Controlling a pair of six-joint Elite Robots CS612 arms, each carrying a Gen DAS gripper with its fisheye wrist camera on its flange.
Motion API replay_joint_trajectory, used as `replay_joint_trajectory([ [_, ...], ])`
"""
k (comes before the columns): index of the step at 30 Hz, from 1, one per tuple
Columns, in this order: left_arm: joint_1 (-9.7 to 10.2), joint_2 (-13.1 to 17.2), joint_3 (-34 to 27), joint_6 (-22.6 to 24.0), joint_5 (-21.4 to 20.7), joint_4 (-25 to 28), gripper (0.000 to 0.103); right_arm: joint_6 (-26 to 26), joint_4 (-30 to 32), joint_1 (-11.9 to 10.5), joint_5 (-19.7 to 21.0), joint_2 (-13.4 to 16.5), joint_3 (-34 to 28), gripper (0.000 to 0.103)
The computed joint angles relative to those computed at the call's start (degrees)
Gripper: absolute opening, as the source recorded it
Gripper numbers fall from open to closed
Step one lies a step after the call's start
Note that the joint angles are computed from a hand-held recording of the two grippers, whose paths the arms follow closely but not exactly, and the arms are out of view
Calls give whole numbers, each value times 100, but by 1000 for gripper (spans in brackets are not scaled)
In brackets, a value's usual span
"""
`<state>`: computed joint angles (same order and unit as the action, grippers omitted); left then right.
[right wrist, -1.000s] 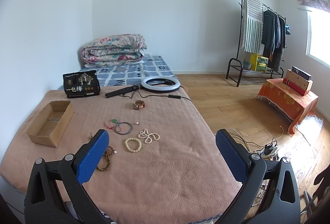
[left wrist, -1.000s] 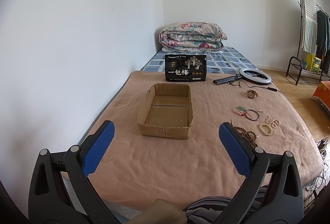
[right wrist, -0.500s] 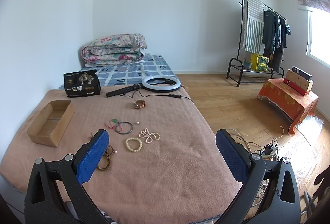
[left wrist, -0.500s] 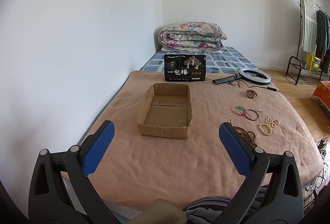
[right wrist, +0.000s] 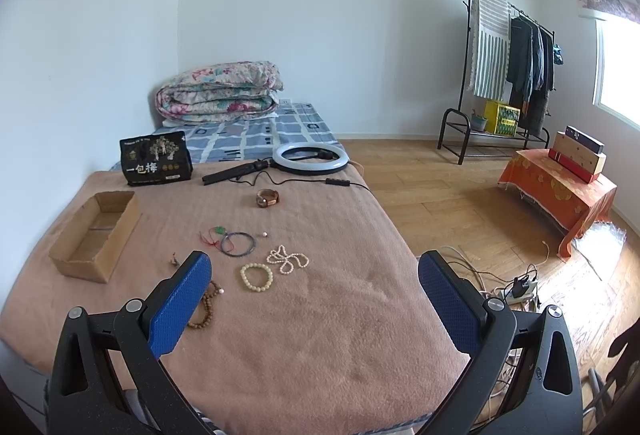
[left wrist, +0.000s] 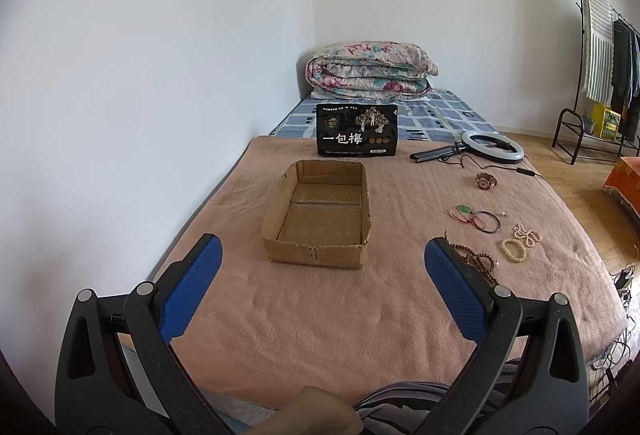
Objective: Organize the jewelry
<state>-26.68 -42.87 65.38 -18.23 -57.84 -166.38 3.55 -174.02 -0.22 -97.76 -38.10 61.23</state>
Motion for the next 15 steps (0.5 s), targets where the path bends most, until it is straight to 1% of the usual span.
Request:
replay_joint_trajectory([
  [10,1,50,-48,-15,-32,59,103,9,-1,-1,-10,19,-10,102],
  [15,30,181,-222,-13,-144,180,103,9,87,-17,34,65,-89,103],
])
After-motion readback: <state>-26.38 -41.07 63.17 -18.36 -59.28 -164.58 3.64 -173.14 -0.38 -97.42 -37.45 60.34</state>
